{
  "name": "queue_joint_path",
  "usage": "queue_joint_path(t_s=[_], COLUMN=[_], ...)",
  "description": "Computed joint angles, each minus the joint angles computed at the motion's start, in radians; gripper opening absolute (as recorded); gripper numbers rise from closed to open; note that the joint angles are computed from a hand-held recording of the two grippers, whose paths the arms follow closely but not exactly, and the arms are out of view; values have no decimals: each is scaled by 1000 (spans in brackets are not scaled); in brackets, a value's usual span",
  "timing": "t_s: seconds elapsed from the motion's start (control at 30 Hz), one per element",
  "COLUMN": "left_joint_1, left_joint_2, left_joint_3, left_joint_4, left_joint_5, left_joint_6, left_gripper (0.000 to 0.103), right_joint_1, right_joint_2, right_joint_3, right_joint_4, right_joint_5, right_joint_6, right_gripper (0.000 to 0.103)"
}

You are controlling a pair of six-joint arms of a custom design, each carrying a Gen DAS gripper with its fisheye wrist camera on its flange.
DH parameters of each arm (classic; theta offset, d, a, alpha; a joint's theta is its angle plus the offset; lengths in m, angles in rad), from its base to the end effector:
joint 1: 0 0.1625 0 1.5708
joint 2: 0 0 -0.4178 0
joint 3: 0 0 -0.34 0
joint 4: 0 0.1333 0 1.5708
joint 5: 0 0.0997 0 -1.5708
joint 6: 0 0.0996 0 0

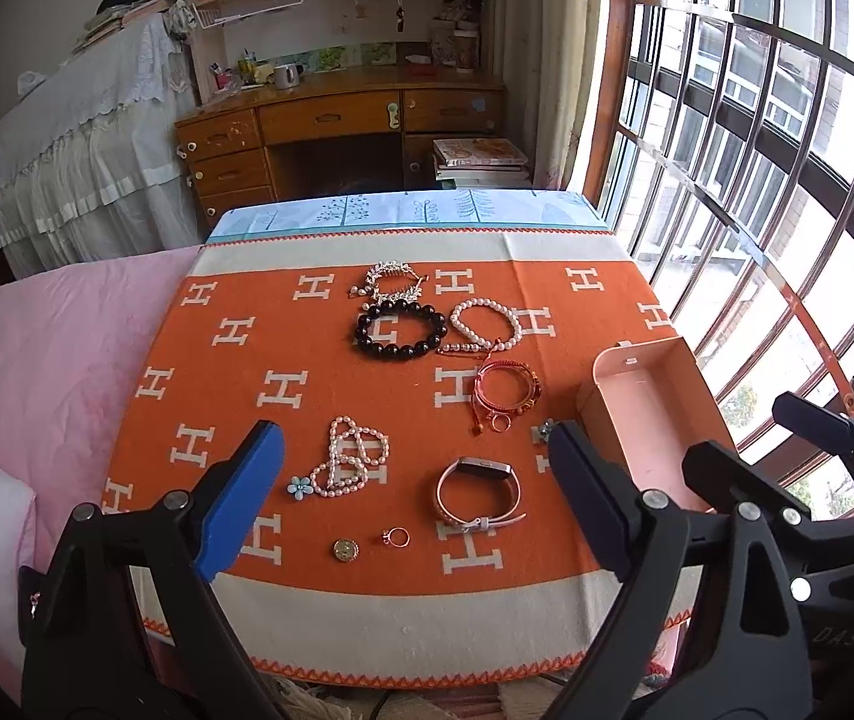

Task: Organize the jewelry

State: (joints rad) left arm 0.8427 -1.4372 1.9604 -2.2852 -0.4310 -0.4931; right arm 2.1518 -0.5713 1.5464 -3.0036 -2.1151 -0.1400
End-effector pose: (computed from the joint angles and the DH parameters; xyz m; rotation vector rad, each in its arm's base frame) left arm -0.1364 -0.4893 0.3848 0.1195 2.1269 -0.9483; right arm 0.4357 -0.5146 0.0746 0.7623 -2.5035 0.7530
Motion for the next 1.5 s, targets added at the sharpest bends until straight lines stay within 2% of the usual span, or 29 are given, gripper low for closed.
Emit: queue_joint_path(t_s=[1.0, 1.23, 1.33, 1.5], left_joint_1=[39, 64, 78, 138], left_joint_2=[-17, -14, -4, 22], left_joint_3=[-20, -33, -50, -145], left_joint_4=[49, 28, 10, 36], left_joint_5=[-54, -105, -133, -251], left_joint_6=[-3, 43, 104, 200], left_gripper=[88, 87, 80, 81], right_joint_1=[1, -11, -20, -33], right_joint_2=[30, 46, 55, 80], right_joint_3=[-17, -48, -71, -151], right_joint_4=[4, 42, 71, 155], right_joint_5=[1, 36, 54, 80], right_joint_6=[19, 41, 53, 54], right_gripper=[102, 102, 102, 100])
